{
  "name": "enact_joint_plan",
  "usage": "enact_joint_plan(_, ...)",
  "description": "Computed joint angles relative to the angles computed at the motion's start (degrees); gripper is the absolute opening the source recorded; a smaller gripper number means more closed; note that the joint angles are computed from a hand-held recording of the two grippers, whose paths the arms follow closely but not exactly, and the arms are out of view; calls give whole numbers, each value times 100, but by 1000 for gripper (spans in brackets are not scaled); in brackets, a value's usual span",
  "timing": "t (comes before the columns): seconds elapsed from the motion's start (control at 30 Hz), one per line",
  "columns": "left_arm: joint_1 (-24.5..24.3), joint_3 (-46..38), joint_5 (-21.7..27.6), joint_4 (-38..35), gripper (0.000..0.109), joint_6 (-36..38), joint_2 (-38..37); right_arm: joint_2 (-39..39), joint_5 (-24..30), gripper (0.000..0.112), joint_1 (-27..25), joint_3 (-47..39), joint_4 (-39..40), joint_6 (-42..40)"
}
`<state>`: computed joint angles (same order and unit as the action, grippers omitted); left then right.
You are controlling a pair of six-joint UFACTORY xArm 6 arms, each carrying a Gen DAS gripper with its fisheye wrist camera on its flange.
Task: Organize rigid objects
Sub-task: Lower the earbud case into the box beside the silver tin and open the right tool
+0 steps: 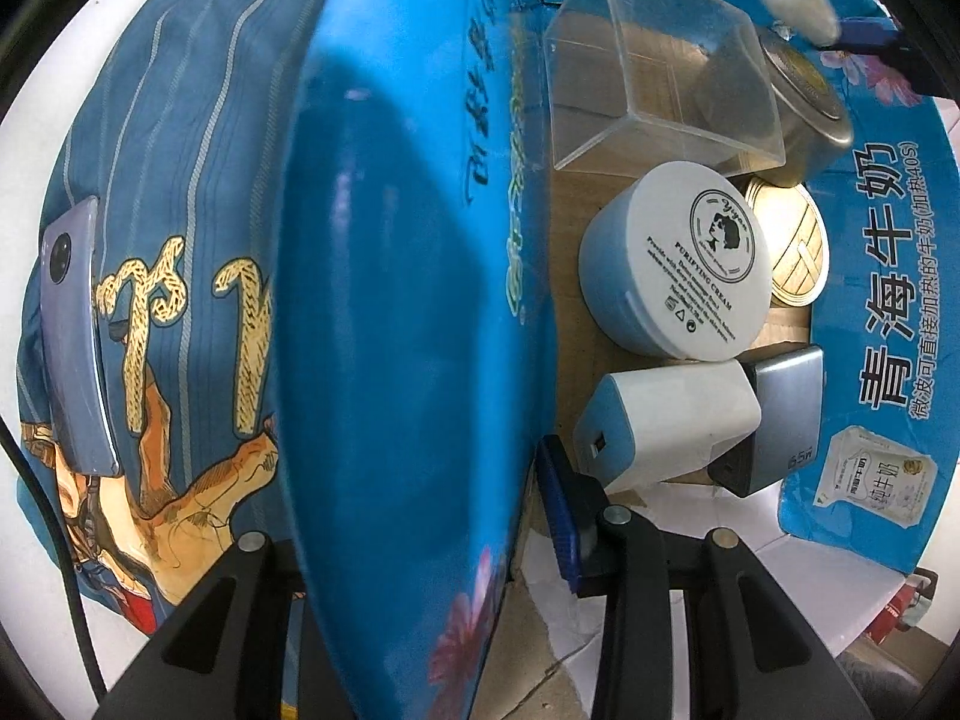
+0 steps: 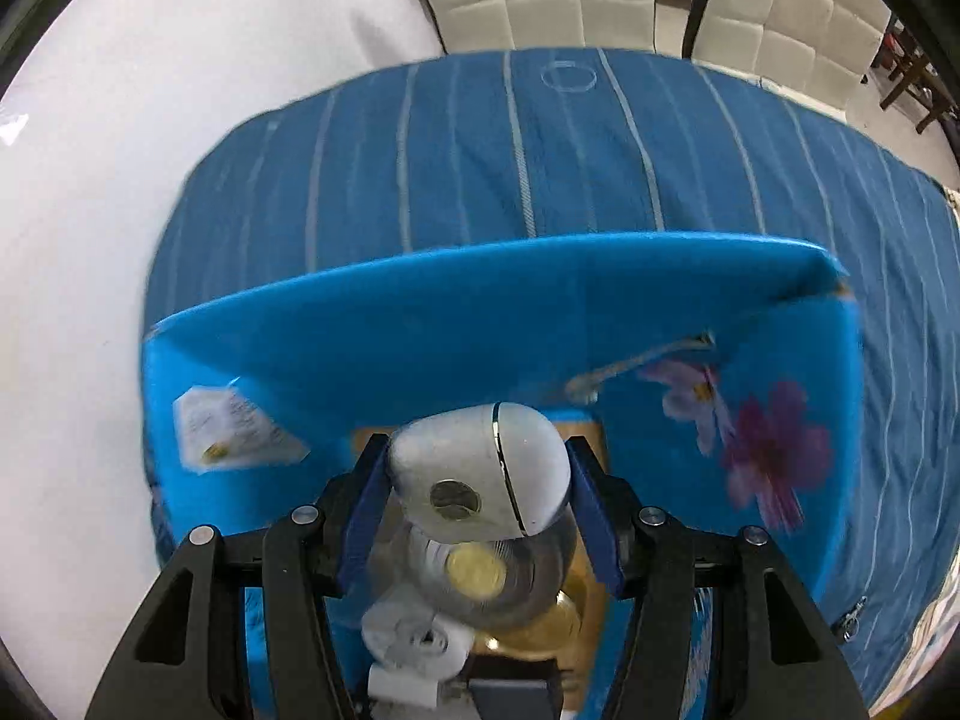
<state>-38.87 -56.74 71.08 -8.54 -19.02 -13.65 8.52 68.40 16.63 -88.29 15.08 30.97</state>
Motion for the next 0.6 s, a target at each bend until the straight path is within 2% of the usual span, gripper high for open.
enact_joint_plan(0.17,14,3,-11,-22,34,-2,10,212,-6,60,-40,-33,-17,-20)
enact_joint_plan(0.37,60,28,4,-29,34,38,-11,419,224,61,-68,-207,64,-78)
enact_joint_plan(0.4,63,24,8,-32,34,26,-6,390,223,63,-55,-171,36,-52)
enact_joint_plan(0.5,77,22,16,-37,34,22,-4,183,134,81,1,33,-11,-32)
enact_joint_plan(0.6,86,3,36,-38,34,23,-4,-253,91,85,143,395,-154,15)
